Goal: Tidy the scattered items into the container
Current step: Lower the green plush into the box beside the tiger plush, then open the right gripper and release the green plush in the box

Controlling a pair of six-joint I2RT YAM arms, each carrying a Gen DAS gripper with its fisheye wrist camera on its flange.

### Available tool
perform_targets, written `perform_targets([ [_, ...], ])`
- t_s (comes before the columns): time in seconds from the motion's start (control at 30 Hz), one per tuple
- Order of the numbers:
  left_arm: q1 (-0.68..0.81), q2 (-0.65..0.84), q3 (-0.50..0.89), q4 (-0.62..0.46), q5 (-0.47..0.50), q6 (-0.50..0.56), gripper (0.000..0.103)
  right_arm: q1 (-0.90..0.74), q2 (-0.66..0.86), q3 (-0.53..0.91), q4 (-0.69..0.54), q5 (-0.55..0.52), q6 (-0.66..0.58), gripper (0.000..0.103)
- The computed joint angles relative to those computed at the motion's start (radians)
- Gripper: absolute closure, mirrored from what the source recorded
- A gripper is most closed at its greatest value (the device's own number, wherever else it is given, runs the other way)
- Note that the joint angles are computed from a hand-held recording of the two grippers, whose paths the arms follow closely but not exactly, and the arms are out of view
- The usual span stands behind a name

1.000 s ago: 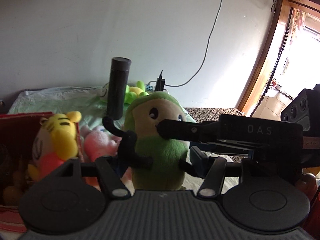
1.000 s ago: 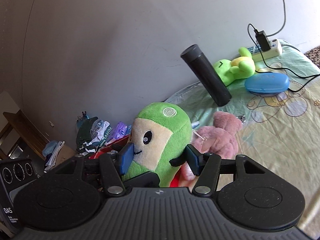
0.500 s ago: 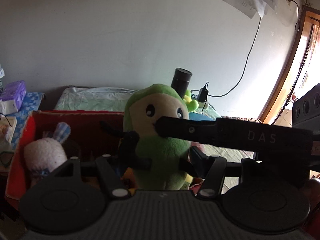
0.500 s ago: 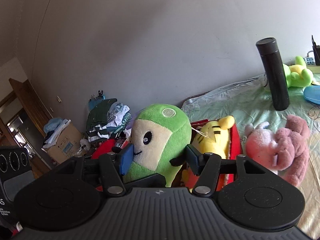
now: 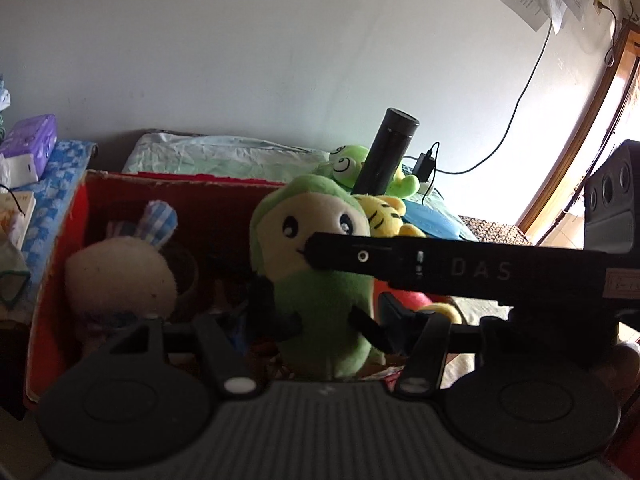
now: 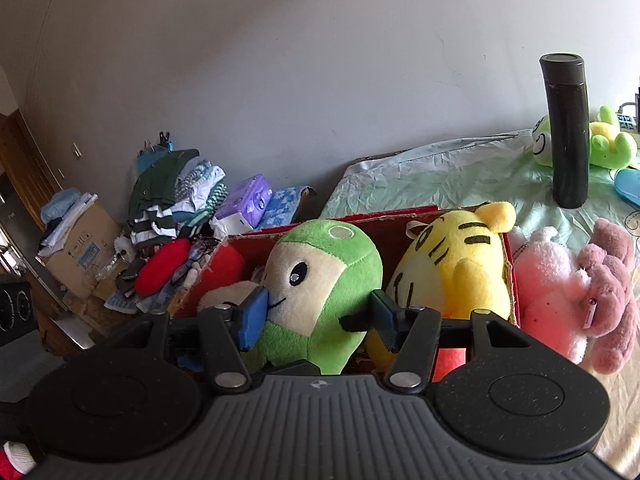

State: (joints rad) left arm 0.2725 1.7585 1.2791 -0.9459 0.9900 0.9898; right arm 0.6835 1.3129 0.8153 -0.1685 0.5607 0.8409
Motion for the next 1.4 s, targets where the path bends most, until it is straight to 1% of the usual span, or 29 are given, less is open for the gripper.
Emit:
perform_targets([
  [0.07,-0.001,0.02,0.014,-0.012,-0.006,0.025,0.045,0.0,0.051,0.041,-0.052,0.023,-0.006,0.046],
  [0.17,-0.006,0.041,0.028,-0.018,-0.015,0.039,0.045,-0.022,0.086,0.067,-0.074,0.009,-0.017,0.046],
  [0.3,-0.014,0.07,0.053,-0.024,-0.022,0.046,0.045,-0.055,0.132,0.139,-0.143,-0.048,-0.052,0.045],
  [0.37,-0.025,0.077,0.056,-0.008,-0.037,0.035,0.041,-0.072,0.168,0.184,-0.187,-0.086,-0.073,0.045],
  [0.47,-0.044,0.094,0.063,0.007,-0.054,0.015,0.04,-0.1,0.222,0.243,-0.242,-0.134,-0.094,0.045],
  [0.57,-0.063,0.103,0.063,0.018,-0.071,0.006,0.04,-0.118,0.263,0.278,-0.265,-0.157,-0.097,0.043],
  [0.67,-0.087,0.096,0.038,0.068,-0.104,-0.023,0.039,-0.122,0.288,0.286,-0.267,-0.159,-0.102,0.04],
  [0.8,-0.093,0.101,0.031,0.081,-0.11,-0.036,0.034,-0.105,0.301,0.275,-0.239,-0.123,-0.124,0.037],
  [0.9,-0.096,0.098,0.024,0.092,-0.117,-0.032,0.032,-0.095,0.295,0.253,-0.21,-0.099,-0.126,0.036],
  [1.0,-0.097,0.105,0.035,0.083,-0.122,-0.03,0.028,-0.093,0.278,0.244,-0.203,-0.084,-0.102,0.037],
  [1.13,-0.103,0.107,0.038,0.084,-0.126,-0.033,0.028,-0.086,0.213,0.19,-0.148,-0.045,-0.058,0.038],
  [1.17,-0.108,0.102,0.031,0.09,-0.128,-0.034,0.026,-0.082,0.196,0.176,-0.132,-0.03,-0.053,0.039],
  [1.2,-0.111,0.097,0.025,0.095,-0.128,-0.031,0.024,-0.077,0.182,0.165,-0.118,-0.014,-0.053,0.044],
  [1.23,-0.116,0.092,0.017,0.101,-0.129,-0.029,0.022,-0.076,0.169,0.153,-0.1,-0.006,-0.058,0.056],
  [1.27,-0.121,0.085,0.007,0.109,-0.131,-0.026,0.018,-0.08,0.156,0.141,-0.079,-0.014,-0.067,0.063],
  [1.3,-0.125,0.075,-0.008,0.127,-0.135,-0.03,0.018,-0.089,0.148,0.132,-0.062,-0.037,-0.074,0.073],
  [1.33,-0.129,0.067,-0.02,0.144,-0.141,-0.037,0.018,-0.103,0.145,0.129,-0.05,-0.07,-0.077,0.078],
  [1.4,-0.126,0.072,-0.013,0.135,-0.144,-0.024,0.018,-0.133,0.148,0.124,-0.032,-0.146,-0.071,0.083],
])
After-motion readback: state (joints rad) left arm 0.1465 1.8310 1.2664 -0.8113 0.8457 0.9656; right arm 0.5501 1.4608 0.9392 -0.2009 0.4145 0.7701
